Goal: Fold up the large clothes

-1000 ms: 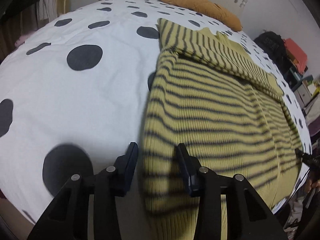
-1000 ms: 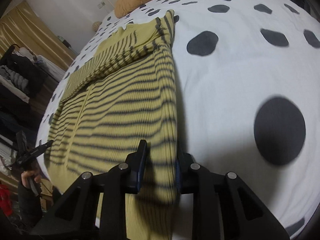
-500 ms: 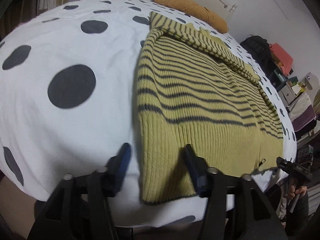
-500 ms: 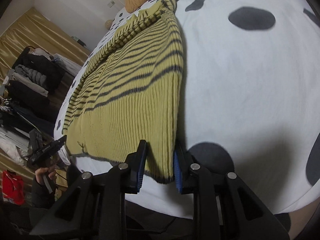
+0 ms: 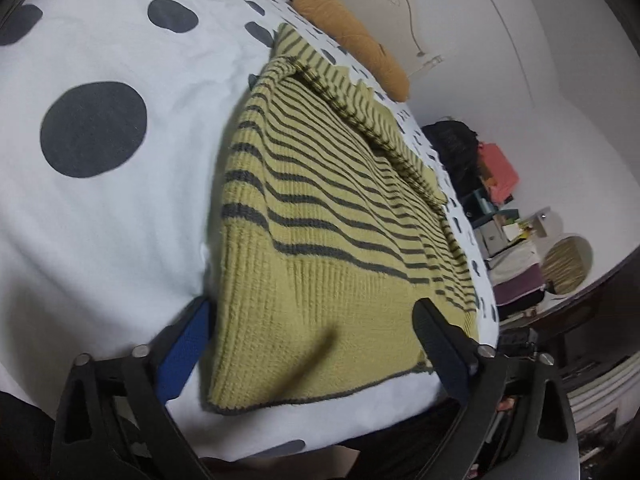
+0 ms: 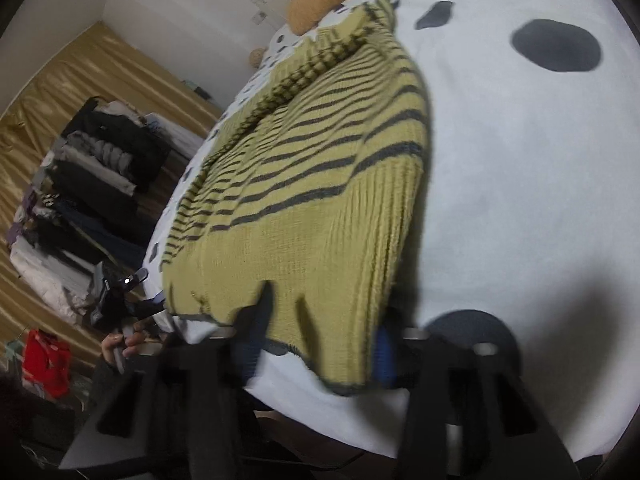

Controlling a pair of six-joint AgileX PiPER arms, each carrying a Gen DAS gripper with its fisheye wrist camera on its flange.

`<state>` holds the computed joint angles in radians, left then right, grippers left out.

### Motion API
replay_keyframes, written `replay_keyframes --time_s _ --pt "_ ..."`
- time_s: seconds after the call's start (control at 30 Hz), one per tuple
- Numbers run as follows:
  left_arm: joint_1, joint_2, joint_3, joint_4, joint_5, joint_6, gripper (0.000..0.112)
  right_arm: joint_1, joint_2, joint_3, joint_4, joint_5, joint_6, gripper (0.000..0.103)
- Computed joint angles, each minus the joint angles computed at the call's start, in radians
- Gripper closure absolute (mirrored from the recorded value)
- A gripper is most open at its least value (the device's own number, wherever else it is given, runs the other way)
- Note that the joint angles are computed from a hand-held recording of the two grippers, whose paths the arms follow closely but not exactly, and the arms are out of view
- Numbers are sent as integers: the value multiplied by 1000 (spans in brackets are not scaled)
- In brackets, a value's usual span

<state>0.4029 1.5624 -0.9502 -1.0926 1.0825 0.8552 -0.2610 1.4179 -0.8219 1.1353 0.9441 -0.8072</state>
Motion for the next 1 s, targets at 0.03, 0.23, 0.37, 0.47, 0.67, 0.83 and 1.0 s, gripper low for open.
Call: replay_keyframes --time_s 0.03,0.23,0.37,0.47,0.67,0.83,1.0 --pt "-12 -11 4 20 -21 -5 26 5 7 -1 13 15 -9 75" --pt "13 -6 19 78 -37 -20 103 84 10 -4 13 -52 17 79" --pt "2 -35 36 92 -59 -11 103 72 -2 12 16 -55 24 79" --pt "41 -14 30 46 -7 -7 103 23 -24 45 46 -27 3 79" --pt "63 5 -78 -29 105 -12 103 -47 -42 27 128 48 -43 83" --pt "18 35 -172 -40 93 -60 103 -35 -41 -38 135 25 -3 90" --pt "-26 106 -343 -33 82 -143 103 -28 -6 -130 103 20 81 92"
